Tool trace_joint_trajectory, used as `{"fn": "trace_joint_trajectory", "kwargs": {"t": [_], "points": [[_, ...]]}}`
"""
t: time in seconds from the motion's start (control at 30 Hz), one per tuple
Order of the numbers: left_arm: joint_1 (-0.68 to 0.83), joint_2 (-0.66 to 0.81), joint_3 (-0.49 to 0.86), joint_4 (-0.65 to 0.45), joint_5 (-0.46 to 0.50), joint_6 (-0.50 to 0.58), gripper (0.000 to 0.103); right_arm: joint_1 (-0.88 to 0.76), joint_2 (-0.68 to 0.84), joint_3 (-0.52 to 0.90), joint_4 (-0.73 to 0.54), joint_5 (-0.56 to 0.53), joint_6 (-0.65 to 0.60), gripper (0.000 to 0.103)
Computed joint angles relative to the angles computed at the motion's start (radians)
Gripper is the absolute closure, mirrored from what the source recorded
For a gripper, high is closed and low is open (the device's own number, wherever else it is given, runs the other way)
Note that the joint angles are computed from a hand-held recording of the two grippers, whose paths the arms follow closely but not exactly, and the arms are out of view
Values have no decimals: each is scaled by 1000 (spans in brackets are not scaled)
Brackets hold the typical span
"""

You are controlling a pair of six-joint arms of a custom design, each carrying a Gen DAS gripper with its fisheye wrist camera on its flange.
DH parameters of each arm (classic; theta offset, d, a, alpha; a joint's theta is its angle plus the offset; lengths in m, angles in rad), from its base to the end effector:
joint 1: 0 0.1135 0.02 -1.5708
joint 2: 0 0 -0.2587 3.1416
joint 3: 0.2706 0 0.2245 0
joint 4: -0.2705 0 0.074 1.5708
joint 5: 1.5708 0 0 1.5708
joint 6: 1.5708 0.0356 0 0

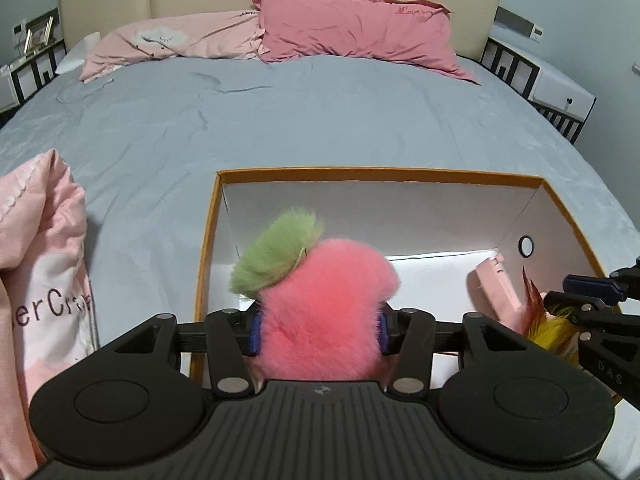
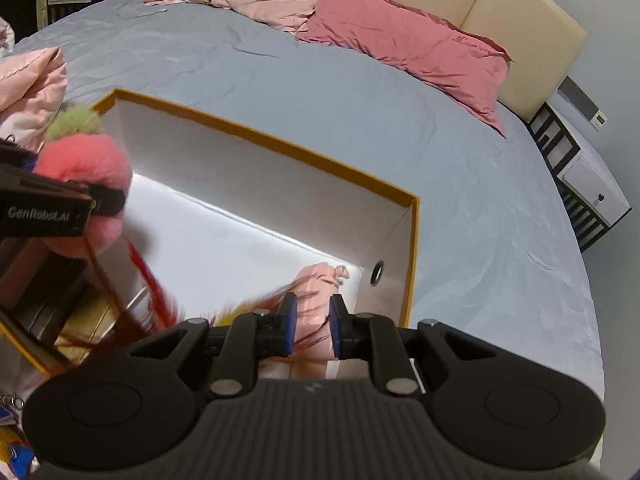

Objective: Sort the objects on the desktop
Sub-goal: 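Open the left gripper to drop the pink fluffy ball into the box, then withdraw both grippers from the box back to the plush toys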

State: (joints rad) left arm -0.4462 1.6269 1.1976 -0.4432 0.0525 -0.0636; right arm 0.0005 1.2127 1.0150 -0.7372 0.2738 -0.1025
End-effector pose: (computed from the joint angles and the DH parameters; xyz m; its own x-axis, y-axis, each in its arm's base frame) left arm 0.2938 -0.1426 0.2524 -0.7188 0.2735 -0.6391 0.4166 0.9055 -0.0810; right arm 0.2175 -0.0095 0.2850 -0.8166 -0.0989 -0.5686 0.0770 0.9577 -0.2772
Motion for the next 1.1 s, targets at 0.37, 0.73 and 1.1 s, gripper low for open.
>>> {"fn": "trace_joint_trajectory", "kwargs": {"t": [0.37, 0.73, 1.1], "points": [[13, -57, -41, 39, -33, 24, 40, 4, -28, -37, 0, -9, 16, 83], [84, -199, -164, 127, 83, -8, 40, 44, -192, -149, 117, -79, 19, 71], [124, -370, -119, -113, 269, 45, 40, 353, -472, -208, -54, 2, 210, 70]]}}
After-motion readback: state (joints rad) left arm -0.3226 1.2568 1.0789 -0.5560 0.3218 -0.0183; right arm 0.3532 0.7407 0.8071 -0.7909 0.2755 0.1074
